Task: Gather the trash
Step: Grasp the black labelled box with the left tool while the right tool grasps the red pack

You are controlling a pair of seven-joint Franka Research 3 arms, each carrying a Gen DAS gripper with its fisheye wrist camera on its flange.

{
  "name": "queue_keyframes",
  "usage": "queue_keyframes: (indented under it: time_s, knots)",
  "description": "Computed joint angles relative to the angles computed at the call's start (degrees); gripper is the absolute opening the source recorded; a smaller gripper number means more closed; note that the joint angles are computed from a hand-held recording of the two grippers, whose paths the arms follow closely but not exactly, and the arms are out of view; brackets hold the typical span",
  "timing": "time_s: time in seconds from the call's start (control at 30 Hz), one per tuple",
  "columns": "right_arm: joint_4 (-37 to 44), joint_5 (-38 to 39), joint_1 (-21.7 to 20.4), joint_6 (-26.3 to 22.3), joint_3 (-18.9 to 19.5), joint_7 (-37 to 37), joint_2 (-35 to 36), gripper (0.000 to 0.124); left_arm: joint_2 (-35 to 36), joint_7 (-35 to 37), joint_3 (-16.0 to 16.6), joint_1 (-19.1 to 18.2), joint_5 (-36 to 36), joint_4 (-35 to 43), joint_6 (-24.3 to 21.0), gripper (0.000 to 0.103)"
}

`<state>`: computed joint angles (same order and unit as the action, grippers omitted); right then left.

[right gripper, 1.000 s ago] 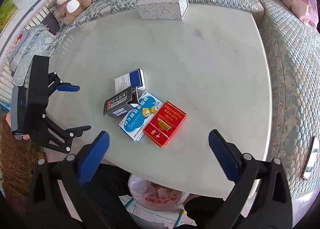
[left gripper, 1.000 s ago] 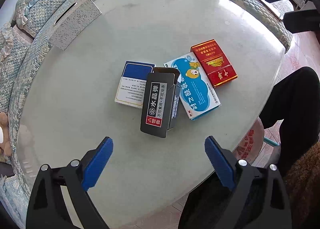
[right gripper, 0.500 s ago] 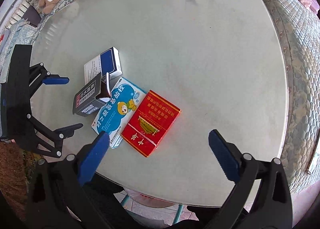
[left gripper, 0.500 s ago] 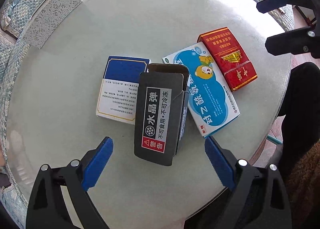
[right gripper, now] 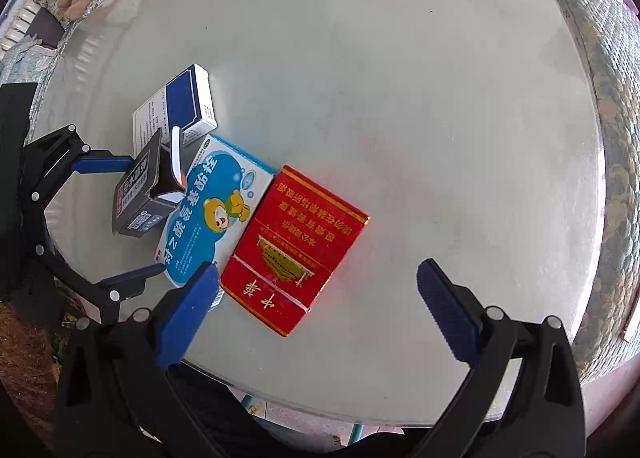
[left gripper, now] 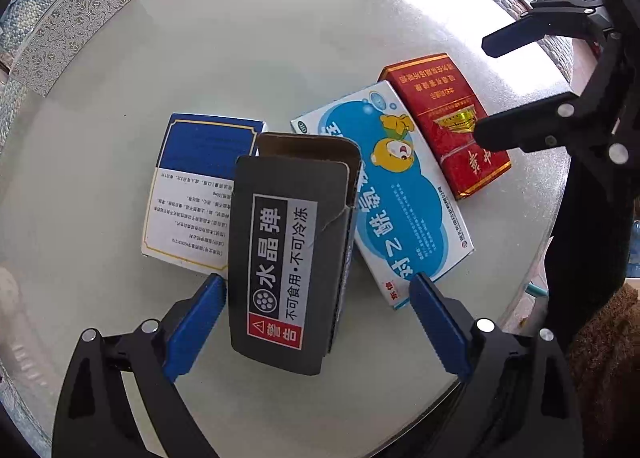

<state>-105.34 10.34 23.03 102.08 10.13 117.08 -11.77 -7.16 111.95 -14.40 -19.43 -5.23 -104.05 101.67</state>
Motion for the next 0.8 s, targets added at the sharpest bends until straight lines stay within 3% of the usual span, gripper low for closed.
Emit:
queue_keyframes:
  time_s: [0.37,0.8]
  knots:
    - [1.71,-1.75,-0.13,-0.36,-0.2,1.01,3.09,0.097,-1.51,-0.22,1.48,1.06,-4.77,-2.03,1.61,0.09]
    - [0.9,-0.81,-0.05,0.7,-0.86,0.18,3.12,0.091,-1.68,2.28,4.4,4.3,-12.8,-2.72,0.61,0.072]
